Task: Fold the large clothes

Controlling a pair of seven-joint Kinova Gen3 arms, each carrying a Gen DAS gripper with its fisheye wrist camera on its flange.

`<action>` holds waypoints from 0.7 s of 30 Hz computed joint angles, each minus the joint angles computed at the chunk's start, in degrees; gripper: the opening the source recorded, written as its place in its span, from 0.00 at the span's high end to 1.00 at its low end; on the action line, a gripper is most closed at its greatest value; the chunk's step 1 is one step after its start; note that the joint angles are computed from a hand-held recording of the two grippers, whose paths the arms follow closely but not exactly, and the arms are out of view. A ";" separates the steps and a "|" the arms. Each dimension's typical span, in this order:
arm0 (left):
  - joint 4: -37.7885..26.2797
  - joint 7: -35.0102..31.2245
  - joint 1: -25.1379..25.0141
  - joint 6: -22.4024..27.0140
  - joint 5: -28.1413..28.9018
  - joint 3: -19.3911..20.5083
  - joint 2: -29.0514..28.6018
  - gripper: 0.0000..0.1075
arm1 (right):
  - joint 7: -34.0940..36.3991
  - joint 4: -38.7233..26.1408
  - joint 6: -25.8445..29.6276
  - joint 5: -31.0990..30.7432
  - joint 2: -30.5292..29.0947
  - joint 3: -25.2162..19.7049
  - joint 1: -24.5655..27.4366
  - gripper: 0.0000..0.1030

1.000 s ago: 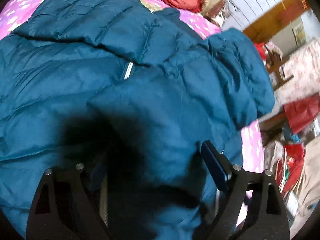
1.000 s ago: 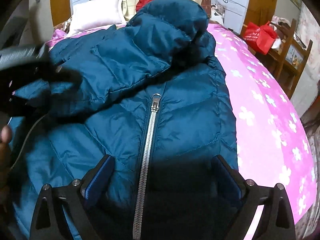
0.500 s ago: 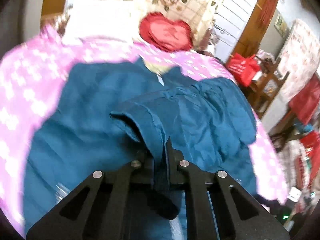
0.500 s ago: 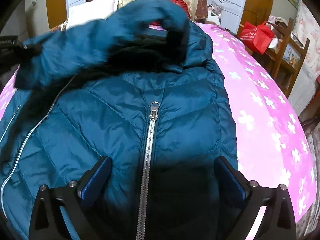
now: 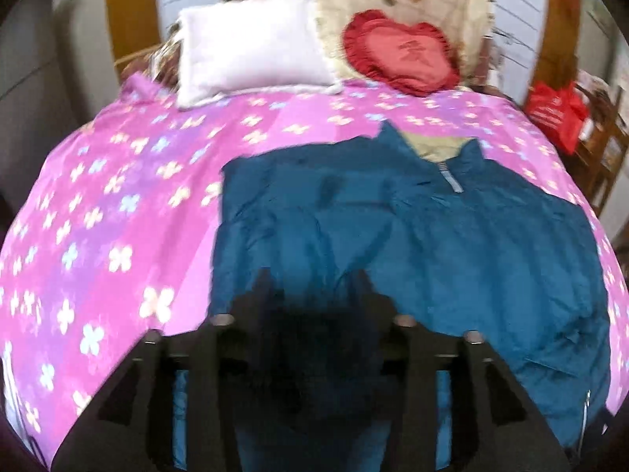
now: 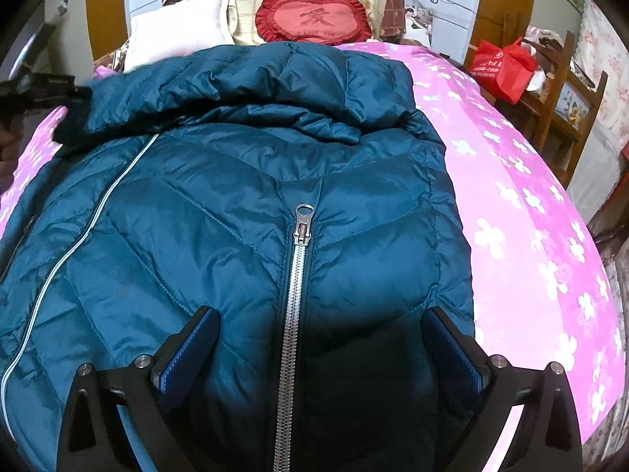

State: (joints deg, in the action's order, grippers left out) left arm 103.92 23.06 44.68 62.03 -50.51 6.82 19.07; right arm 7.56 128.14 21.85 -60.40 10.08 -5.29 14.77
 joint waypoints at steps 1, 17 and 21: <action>0.93 2.02 -0.16 0.38 -0.53 0.82 -0.23 0.52 | -0.36 -0.17 0.49 0.43 0.00 0.19 0.11 0.00; -9.31 0.81 5.61 6.67 -6.37 0.42 9.87 0.35 | -11.66 -17.66 7.53 -3.07 3.53 2.81 -7.22 0.01; -6.44 4.27 6.20 3.33 -4.50 -2.90 10.39 0.34 | -14.10 -27.08 10.54 0.77 11.28 -3.61 -7.06 0.01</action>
State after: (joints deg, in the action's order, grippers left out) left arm 97.48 27.33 50.88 65.35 -55.00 3.92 29.46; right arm -6.54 101.06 32.39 -59.63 21.36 -8.91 7.70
